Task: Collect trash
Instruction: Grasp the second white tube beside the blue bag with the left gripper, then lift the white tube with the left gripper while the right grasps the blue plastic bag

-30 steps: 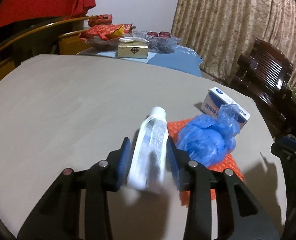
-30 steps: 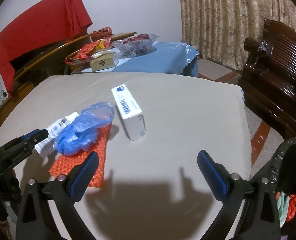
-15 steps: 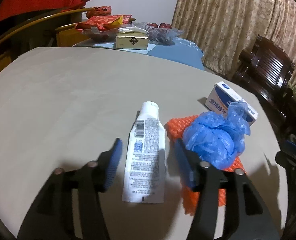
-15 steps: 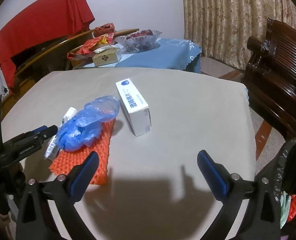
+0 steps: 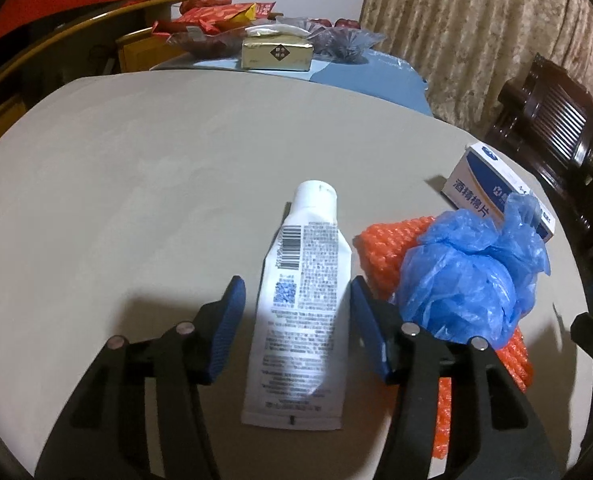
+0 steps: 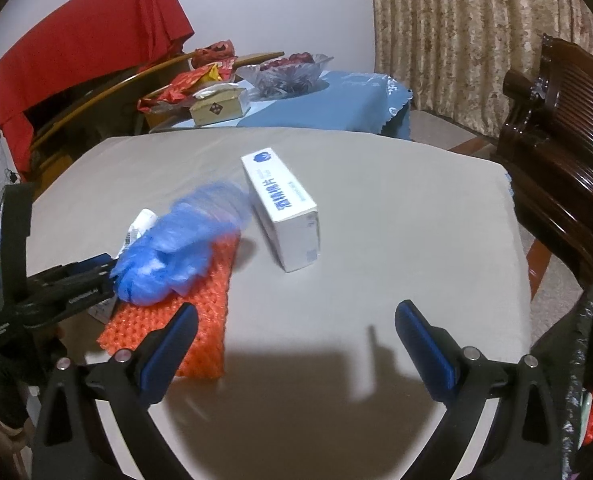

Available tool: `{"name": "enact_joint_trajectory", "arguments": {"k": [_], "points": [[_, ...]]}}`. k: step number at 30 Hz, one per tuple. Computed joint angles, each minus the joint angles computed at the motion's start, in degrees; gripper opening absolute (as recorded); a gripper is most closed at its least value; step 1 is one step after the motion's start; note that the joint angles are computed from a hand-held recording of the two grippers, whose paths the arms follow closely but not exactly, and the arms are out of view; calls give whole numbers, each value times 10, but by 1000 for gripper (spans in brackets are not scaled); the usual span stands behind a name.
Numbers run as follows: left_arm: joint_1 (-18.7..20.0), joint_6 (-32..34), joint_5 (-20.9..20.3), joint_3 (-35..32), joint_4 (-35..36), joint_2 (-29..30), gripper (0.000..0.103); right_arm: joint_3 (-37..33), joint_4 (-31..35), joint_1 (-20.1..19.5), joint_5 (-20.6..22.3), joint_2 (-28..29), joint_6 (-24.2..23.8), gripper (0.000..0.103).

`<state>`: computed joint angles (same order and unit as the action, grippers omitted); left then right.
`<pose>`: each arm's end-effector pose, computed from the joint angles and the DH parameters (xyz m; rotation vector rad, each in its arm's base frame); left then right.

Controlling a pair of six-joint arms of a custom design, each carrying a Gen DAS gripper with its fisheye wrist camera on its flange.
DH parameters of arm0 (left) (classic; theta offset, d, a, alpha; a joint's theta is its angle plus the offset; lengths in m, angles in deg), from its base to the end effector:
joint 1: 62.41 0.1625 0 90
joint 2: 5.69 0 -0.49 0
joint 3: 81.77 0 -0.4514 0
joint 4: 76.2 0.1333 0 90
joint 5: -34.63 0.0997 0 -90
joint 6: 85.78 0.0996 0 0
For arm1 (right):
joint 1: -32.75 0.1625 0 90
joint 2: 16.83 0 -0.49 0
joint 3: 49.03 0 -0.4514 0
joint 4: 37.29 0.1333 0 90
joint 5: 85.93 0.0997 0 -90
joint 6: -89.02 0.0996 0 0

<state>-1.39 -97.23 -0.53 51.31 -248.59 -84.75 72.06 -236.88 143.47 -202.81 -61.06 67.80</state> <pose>-0.0414 -0.5180 0.2752 0.0509 2.2544 -0.9311 0.2898 -0.5165 0.0439 0.7529 -2.4694 0.7535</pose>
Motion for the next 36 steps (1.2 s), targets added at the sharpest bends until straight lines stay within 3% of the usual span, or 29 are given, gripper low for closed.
{"name": "enact_joint_trajectory", "arguments": {"k": [7, 17, 22, 24, 28, 31, 33, 36], "points": [[2, -1, -22, 17, -33, -29, 46, -7, 7, 4, 4, 11, -1, 97], [26, -42, -34, 12, -5, -49, 46, -12, 15, 5, 2, 18, 1, 97], [26, -35, -34, 5, 4, -46, 55, -13, 17, 5, 2, 20, 0, 97], [27, -34, -25, -1, 7, -40, 66, -12, 17, 5, 3, 20, 0, 97], [35, -18, -17, -14, -3, -27, 68, -13, 16, 5, 2, 20, -1, 97], [39, 3, -16, -19, -13, -18, 60, -15, 15, 6, 3, 20, -1, 97], [43, 15, -32, -19, -23, -20, 45, -16, 16, 6, 3, 21, -1, 96], [45, 23, -51, -13, -40, -26, 44, -17, 18, 7, 7, 20, 1, 96]]}}
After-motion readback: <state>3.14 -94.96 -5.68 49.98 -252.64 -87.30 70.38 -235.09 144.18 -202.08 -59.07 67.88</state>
